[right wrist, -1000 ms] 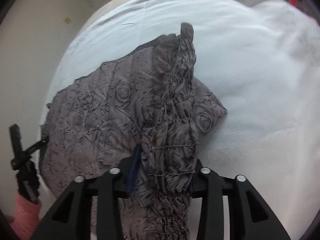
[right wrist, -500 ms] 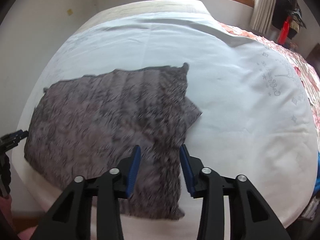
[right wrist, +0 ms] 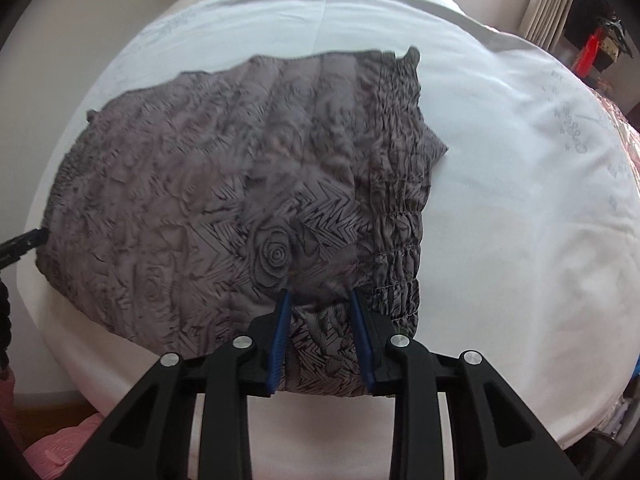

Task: Fold large clothes
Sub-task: 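Close both tools on the gathered edge of the folded jacket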

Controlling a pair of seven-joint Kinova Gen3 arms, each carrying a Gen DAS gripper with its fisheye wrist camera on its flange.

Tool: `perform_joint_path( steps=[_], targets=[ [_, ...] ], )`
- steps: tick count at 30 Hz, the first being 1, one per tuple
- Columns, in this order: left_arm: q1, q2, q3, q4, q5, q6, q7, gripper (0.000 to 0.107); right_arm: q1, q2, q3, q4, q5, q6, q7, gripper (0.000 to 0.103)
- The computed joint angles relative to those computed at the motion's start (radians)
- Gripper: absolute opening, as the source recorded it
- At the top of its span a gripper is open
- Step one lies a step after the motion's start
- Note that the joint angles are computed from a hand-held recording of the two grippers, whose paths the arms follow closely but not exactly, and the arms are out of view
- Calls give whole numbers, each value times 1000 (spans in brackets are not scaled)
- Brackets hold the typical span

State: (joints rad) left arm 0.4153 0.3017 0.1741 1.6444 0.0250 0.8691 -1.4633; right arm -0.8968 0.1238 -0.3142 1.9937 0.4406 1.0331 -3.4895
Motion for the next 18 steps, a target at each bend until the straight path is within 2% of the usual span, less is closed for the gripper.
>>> perform_joint_path(
  steps=[4, 8, 14, 18],
  targets=[
    [-47, 37, 20, 7, 73, -42, -77, 79, 15, 26, 15, 31, -11, -63, 8, 30],
    [-92, 77, 24, 9, 146, -61, -125, 86, 12, 37, 27, 36, -9, -76, 10, 30],
    [-195, 103, 59, 49, 299, -92, -272, 89, 7, 39, 31, 39, -9, -82, -4, 30],
    [-274, 144, 82, 59, 421, -78, -382, 89, 4, 37, 32, 38, -13, -80, -13, 30]
  ],
)
